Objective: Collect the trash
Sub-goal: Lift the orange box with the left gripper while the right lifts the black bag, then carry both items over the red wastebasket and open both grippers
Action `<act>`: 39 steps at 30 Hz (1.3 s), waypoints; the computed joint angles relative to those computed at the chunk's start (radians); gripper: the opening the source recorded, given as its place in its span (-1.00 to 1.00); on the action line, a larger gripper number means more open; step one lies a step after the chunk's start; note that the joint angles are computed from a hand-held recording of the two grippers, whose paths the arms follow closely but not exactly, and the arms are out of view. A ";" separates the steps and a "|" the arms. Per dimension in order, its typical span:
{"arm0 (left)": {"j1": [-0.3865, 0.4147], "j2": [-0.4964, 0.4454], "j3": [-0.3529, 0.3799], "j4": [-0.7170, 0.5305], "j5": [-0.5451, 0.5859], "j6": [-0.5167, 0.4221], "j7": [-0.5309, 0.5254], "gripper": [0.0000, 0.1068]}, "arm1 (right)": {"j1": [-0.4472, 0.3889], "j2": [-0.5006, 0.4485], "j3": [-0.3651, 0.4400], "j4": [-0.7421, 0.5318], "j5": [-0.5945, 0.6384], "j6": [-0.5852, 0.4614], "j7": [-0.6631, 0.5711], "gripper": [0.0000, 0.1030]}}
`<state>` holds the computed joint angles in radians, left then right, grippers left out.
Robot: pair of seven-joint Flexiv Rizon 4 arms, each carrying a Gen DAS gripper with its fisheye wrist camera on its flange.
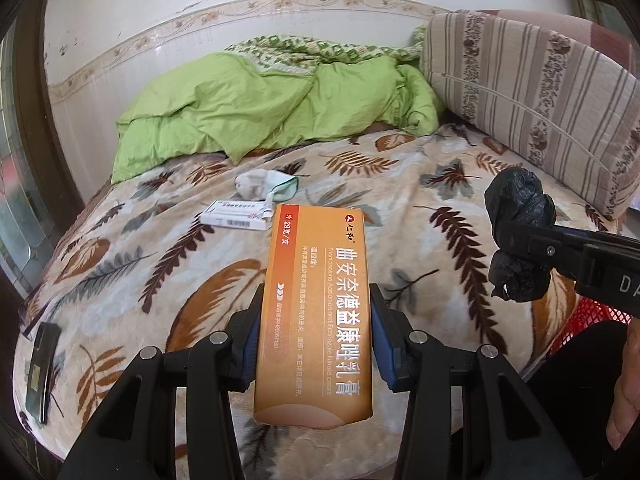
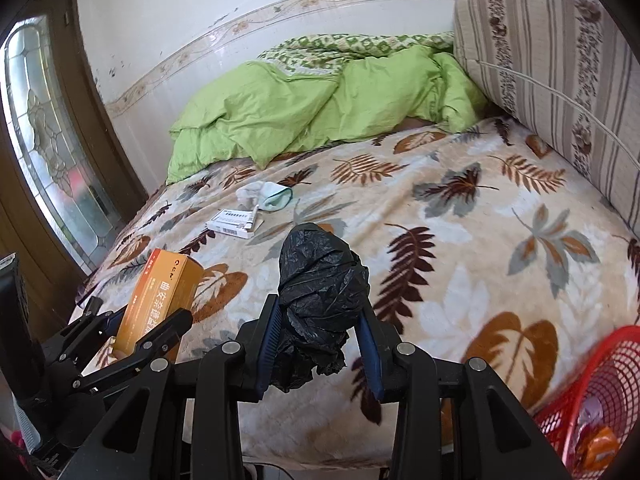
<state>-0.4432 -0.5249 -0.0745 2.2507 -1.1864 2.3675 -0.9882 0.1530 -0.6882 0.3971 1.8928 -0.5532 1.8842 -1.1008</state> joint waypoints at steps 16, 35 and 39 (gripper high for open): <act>-0.045 -0.012 -0.059 -0.070 -0.127 0.053 0.160 -0.16 | -0.109 0.033 0.037 0.072 -0.056 0.050 0.067 -0.24; -0.041 0.020 -0.096 -0.177 0.026 -0.213 0.227 -0.16 | -0.122 0.190 -0.194 0.214 0.035 0.153 0.114 -0.24; 0.004 0.015 -0.131 -0.241 0.139 -0.417 0.184 -0.16 | -0.173 0.218 -0.227 0.244 0.071 0.141 0.121 -0.24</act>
